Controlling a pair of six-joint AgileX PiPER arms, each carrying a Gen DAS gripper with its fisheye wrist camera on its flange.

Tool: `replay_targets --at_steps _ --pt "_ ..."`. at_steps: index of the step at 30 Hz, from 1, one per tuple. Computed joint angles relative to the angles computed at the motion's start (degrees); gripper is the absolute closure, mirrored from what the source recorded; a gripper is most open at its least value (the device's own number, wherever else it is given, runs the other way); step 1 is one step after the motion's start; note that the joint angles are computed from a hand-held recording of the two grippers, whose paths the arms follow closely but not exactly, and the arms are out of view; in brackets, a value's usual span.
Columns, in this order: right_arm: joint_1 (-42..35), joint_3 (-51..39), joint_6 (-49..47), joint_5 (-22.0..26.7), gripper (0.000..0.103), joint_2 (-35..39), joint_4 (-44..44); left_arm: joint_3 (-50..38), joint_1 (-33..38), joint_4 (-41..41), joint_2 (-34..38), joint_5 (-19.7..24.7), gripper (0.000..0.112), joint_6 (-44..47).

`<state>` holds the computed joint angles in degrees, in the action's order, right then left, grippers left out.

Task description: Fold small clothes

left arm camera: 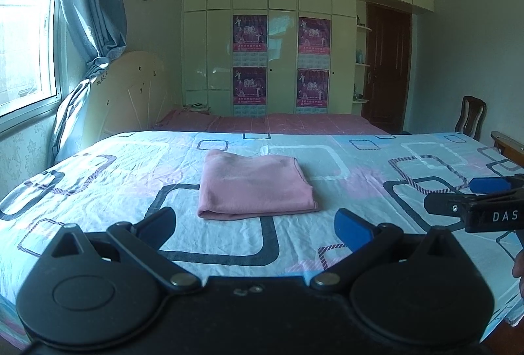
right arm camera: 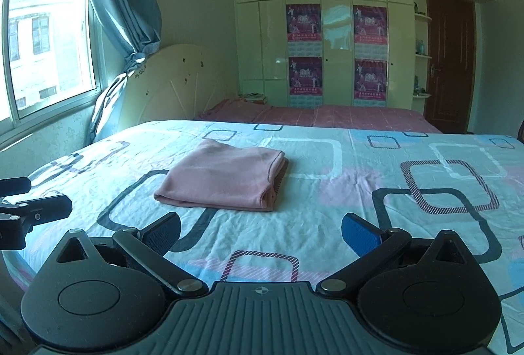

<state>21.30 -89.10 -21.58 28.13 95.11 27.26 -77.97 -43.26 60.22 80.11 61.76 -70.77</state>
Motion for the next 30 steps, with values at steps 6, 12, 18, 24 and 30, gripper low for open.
replay_targets --at_steps 6,12,18,24,30 --pt "-1.0 -0.4 -0.6 0.6 0.000 0.0 0.4 -0.1 -0.2 0.2 0.4 -0.2 0.010 0.0" --pt "-1.1 -0.3 -0.4 0.9 0.000 -0.1 0.3 0.0 0.1 -0.3 0.2 -0.7 0.010 0.5" --pt "-1.1 -0.7 0.2 0.8 0.000 0.3 0.3 -0.2 0.6 -0.7 0.0 -1.1 0.010 2.1" --pt "-1.0 -1.4 0.0 1.2 0.000 0.8 0.2 -0.3 1.0 -0.9 -0.2 -0.8 0.010 2.3" --pt "-0.7 -1.9 -0.1 1.2 0.000 1.2 0.2 -0.1 0.9 -0.7 -0.4 -0.7 0.010 2.0"
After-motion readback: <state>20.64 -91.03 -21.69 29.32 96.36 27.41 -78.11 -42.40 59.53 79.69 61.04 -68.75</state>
